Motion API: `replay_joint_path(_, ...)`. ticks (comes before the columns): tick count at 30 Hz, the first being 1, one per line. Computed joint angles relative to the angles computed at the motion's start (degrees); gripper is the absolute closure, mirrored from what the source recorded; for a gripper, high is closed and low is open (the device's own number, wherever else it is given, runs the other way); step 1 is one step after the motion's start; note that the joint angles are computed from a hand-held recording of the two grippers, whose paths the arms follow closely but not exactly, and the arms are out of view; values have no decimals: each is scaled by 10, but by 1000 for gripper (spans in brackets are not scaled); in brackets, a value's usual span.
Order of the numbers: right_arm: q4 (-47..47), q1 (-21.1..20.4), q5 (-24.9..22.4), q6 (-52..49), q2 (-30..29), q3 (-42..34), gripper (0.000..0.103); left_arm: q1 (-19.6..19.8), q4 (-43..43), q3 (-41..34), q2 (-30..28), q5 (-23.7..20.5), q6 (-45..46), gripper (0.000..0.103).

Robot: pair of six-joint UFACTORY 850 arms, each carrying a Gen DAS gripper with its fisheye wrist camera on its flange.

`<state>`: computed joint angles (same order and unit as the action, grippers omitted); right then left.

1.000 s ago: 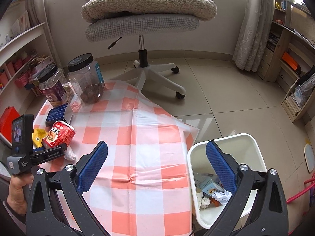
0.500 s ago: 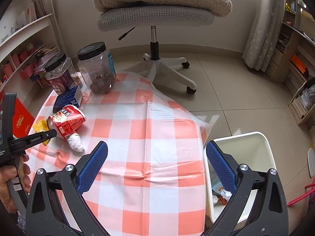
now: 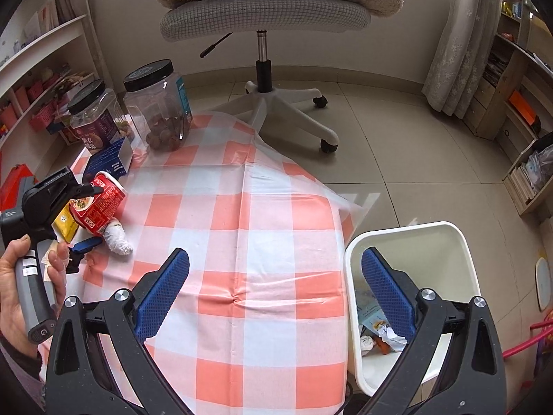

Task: Collect trash
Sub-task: 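Grasp the red noodle cup rim with the left tool while the right tool grasps the printed wrapper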

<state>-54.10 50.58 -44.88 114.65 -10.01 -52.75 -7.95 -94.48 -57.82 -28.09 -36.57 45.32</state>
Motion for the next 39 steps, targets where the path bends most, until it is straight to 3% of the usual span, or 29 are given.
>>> replay_joint_path(4, -4, -6, 5, 0, 4, 2, 7, -10, -21, -19, -13, 17, 17, 23)
replay_joint_path(6, -4, -6, 8, -3, 2, 0, 7, -13, 14, -30, -15, 29, 15, 48)
replay_joint_path(12, -5, -4, 18, -15, -18, -19, 7, -33, 113, -22, 45, 104, 36, 65)
replay_joint_path(17, -42, 6, 41, -20, -56, -50, 7, -48, 233, 25, 138, 161, 17, 65)
replay_joint_path(21, -55, 9, 89, -67, -108, -97, 7, -18, 269, 68, 211, 150, 18, 65)
replay_joint_path(25, -87, 10, 123, -91, -170, -166, 7, -7, 342, 112, 293, 210, 9, 65)
replay_joint_path(29, -71, -3, 132, -124, -238, -245, 7, 10, 350, 130, 330, 240, 36, 65)
replay_joint_path(35, -24, -21, 156, -163, -308, -318, 8, 47, 318, 138, 350, 245, 79, 65)
replay_joint_path(37, -6, -25, 170, -173, -323, -329, 17, 61, 312, 134, 348, 233, 82, 65)
replay_joint_path(39, 60, -34, 194, -235, -336, -339, 69, 71, 315, 134, 346, 226, 77, 65)
